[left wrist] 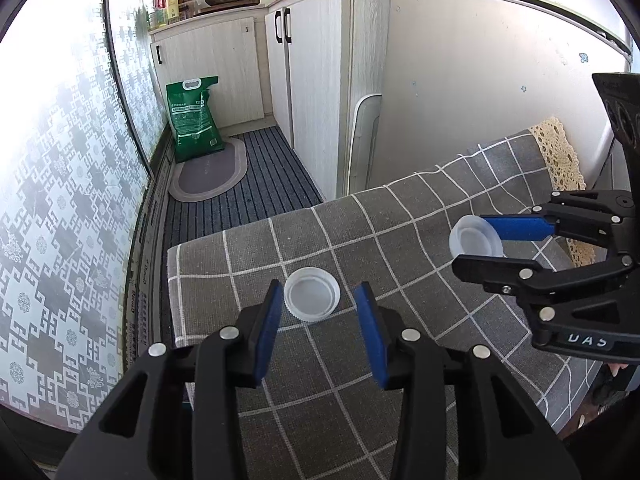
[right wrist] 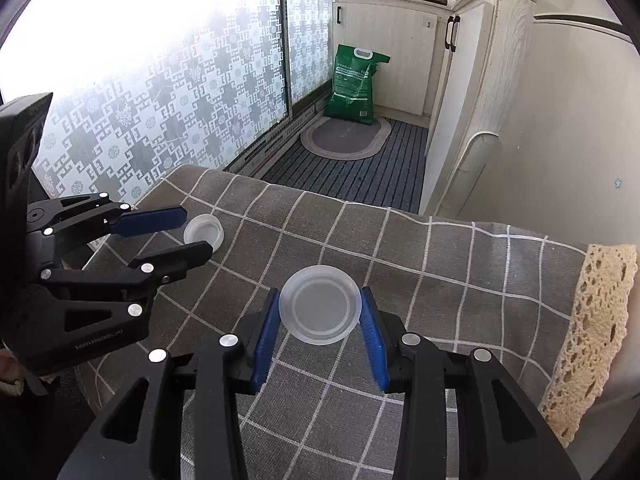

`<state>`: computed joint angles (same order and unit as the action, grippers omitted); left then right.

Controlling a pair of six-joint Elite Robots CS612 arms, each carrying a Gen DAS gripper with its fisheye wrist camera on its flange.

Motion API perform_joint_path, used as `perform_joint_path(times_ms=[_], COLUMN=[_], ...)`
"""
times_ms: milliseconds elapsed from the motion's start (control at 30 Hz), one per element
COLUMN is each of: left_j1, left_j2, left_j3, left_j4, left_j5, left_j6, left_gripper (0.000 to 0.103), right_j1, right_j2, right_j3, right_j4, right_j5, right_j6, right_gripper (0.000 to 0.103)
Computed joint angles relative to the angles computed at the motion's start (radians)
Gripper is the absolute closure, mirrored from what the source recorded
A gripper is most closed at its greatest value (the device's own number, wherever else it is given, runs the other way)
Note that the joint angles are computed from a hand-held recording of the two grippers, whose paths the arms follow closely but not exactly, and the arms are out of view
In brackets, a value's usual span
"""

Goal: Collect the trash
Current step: 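Grasp a white lid with the left tool while the right tool grasps the other lid, then carry both white lids over the bin and open the left tool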

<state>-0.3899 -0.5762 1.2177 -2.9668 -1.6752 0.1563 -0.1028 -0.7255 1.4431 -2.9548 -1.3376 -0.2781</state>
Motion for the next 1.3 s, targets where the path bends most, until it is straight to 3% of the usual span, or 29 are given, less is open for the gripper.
perform_joint_path(times_ms=[167, 400, 600, 1067, 1300], left_j1=[-0.009, -0.018, -0.006, 0.039, 0.064], left_j2=[0.002, 0.009, -0.001, -0.066, -0.094], left_j3=[-0.018, -0.024, -0.007, 0.117, 0.179], left_j4=[0.056, 0.081, 0.062, -0.046, -0.099], left_j5=[0.046, 0.096, 0.049, -0.038, -0.033], left_j6=[0.014, 0.036, 0.033, 0.011, -0.004], left_gripper=[0.061, 0.070, 0.071, 0.071, 0.071], right_j1=[-0.023, -0.027, -0.015, 0.046, 0.081], right_j2=[-0.019, -0.032, -0.029, -0.022, -0.031], right_j3=[0.030, 0.050, 0.038, 0.013, 0.021], right_j4=[-0.026, -0.038, 0.004, 0.068, 0.062], right_j5=[0.026, 0.046, 0.069, 0.044, 0.043], right_j6=[0.024, 0.019, -0.016, -0.065, -0.068], right_gripper=[0.063, 0.063, 0.063, 0.063, 0.063])
